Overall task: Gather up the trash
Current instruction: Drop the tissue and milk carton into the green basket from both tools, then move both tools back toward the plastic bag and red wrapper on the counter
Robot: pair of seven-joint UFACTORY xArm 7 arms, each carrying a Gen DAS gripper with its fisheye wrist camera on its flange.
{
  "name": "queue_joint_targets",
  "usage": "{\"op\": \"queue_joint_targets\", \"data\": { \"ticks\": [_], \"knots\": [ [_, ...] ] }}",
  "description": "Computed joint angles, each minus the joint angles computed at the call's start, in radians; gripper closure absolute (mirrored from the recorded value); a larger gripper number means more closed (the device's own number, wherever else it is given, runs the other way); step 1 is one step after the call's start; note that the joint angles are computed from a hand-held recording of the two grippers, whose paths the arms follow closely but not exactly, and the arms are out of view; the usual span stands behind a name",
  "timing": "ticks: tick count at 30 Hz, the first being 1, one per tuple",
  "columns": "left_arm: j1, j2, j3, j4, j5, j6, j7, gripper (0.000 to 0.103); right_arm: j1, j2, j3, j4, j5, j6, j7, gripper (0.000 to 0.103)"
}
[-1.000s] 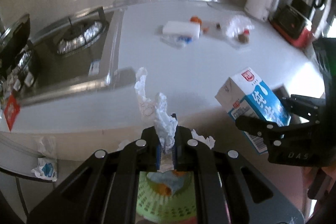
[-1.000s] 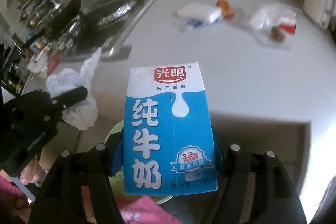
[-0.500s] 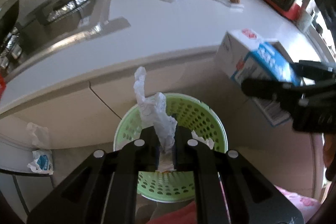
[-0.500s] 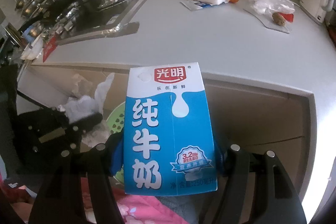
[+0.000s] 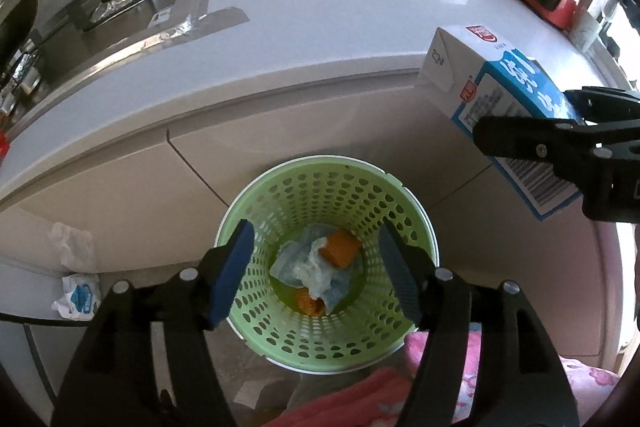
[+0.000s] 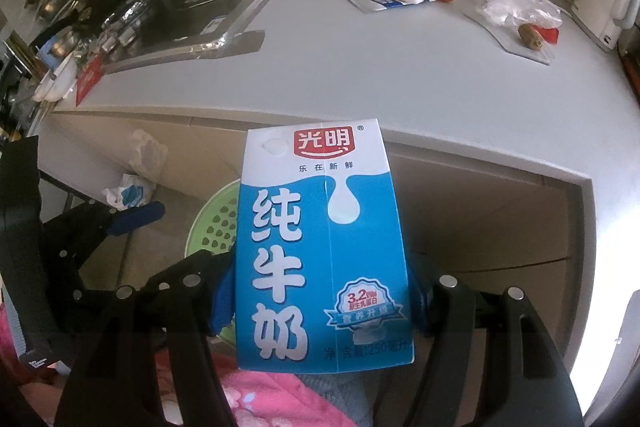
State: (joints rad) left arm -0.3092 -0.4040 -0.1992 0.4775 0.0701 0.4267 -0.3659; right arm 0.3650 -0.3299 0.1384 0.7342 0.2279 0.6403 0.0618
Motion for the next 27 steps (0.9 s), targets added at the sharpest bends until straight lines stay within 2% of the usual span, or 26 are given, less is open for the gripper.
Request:
{"op": "queue_joint_targets", "data": {
  "ticks": [4,11,15,20,27],
  "knots": [
    [0.026,-0.033,-0.003,-0.006,0.018,0.000,-0.028,0.031,0.012,0.015,-0.006,0.004,0.017,0.001,-0.033,0.037],
    [0.116,-0.113,-0.058,-0.015,0.142,0.012,-0.101,0.019,0.043,0.060,-0.008,-0.009,0.088,0.006,-0.110,0.037],
    [0.115,-0.127,-0.033,-0.015,0.134,0.024,-0.102,0.017,0.059,0.082,-0.004,-0.007,0.124,0.027,-0.157,0.036],
    [0.123,-0.131,-0.034,-0.013,0.136,0.033,-0.114,0.017,0.057,0.085,0.005,-0.001,0.144,0.031,-0.180,0.019],
    [0.127,-0.119,-0.039,0.003,0.144,0.033,-0.130,0.016,0.036,0.080,0.000,0.002,0.134,0.031,-0.169,0.016]
  ]
}}
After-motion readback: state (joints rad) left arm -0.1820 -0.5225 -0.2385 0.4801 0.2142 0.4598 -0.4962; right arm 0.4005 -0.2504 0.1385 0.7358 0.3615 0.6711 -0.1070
